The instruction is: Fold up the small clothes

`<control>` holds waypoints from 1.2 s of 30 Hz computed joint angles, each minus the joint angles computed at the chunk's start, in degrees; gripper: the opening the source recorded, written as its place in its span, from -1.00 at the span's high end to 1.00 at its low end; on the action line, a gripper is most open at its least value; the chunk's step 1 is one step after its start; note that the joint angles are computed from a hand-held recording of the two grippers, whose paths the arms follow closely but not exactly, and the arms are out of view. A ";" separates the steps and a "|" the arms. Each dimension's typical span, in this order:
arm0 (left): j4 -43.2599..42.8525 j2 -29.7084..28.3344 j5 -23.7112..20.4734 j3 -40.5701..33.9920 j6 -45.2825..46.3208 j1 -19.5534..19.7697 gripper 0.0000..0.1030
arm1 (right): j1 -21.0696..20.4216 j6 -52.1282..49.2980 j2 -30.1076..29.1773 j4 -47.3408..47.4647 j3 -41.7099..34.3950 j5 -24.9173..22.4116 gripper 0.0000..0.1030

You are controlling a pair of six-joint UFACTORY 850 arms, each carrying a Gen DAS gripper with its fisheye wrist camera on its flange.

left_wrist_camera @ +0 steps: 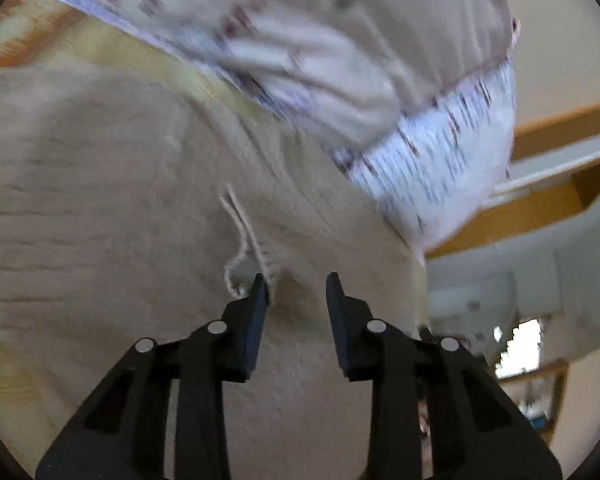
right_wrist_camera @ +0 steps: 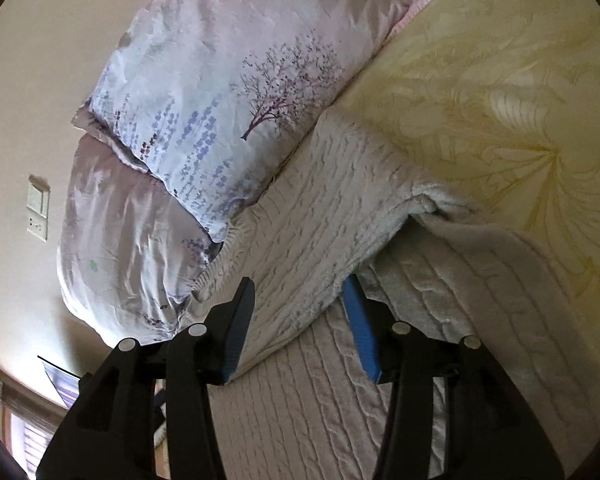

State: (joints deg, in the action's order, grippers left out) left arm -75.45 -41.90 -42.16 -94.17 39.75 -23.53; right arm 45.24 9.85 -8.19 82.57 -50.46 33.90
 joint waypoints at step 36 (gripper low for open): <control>-46.05 16.25 25.33 24.98 27.93 14.31 0.89 | -0.21 -27.88 -4.38 11.34 -7.01 -3.51 -0.27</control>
